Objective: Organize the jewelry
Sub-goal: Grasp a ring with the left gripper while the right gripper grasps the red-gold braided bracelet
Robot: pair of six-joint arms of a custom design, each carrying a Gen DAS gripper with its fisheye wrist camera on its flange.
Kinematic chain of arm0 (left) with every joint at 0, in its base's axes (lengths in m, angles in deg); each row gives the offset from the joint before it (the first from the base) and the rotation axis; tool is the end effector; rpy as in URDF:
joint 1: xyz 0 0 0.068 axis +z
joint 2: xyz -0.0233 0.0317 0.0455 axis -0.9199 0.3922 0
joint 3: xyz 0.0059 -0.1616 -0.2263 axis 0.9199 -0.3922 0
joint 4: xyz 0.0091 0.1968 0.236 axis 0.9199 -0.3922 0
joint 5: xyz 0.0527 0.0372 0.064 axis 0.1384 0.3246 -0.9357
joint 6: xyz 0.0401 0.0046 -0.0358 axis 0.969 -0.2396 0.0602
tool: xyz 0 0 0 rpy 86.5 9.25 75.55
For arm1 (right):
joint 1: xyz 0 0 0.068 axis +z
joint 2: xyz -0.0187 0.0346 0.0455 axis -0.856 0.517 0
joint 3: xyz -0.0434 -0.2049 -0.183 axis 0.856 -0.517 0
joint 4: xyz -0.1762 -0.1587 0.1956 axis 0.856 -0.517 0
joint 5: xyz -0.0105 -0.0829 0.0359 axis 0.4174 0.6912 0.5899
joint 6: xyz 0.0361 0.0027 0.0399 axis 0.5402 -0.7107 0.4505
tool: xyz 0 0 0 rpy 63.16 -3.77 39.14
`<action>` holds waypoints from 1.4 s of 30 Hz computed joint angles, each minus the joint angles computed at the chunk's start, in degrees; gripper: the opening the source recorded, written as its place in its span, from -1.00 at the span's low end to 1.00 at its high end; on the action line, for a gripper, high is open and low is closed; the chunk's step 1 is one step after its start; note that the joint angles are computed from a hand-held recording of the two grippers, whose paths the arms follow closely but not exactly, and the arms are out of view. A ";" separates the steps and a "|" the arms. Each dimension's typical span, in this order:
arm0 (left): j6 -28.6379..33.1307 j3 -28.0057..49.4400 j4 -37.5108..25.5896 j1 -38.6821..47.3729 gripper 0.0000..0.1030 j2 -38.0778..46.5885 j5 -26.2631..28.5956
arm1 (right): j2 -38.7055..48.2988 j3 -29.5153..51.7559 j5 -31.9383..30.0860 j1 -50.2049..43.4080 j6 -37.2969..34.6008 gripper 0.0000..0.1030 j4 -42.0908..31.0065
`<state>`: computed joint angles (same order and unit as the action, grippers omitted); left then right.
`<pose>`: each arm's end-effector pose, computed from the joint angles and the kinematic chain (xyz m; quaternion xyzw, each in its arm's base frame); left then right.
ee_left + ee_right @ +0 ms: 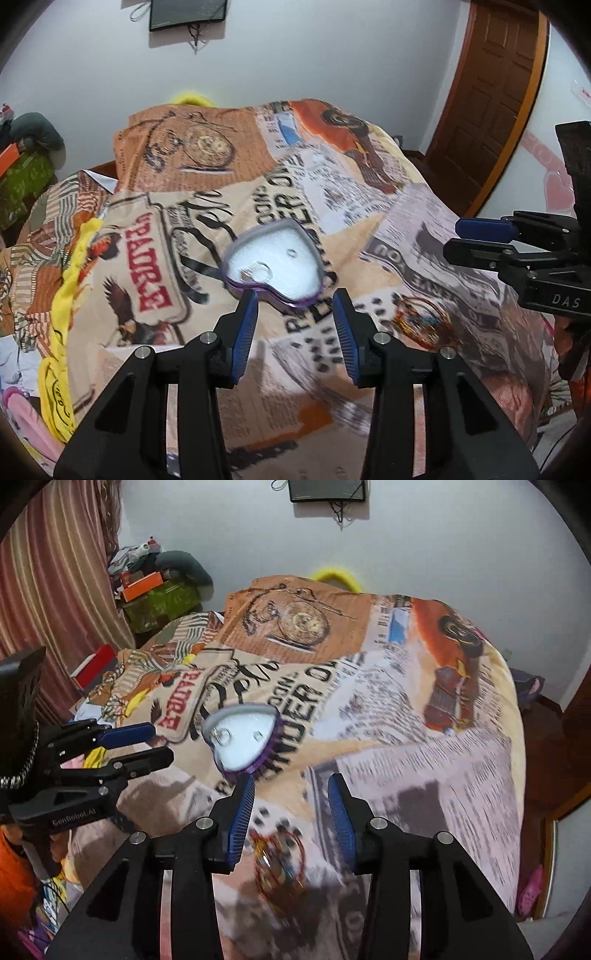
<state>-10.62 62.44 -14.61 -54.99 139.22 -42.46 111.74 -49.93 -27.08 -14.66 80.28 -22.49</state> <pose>0.2869 0.0383 0.1583 0.3535 0.8651 -0.1925 0.2993 0.1954 0.1661 0.1616 0.0604 0.9312 0.0101 0.3592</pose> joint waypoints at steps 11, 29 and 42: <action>3.29 -7.87 -0.40 -4.96 -0.20 -4.05 -3.81 | -3.69 -8.14 -0.77 4.29 6.47 -0.27 -0.64; 1.18 -12.87 7.45 -11.41 -0.20 -4.57 -5.86 | 3.07 -11.02 -0.26 7.75 4.62 -0.87 9.91; 0.90 -12.27 6.96 -11.27 -0.60 -3.35 -3.71 | -8.36 -11.49 5.68 7.73 6.37 -0.95 3.53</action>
<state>-9.72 50.17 -7.64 -66.27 135.87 -46.17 103.39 -61.42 -21.40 -6.93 86.65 -18.96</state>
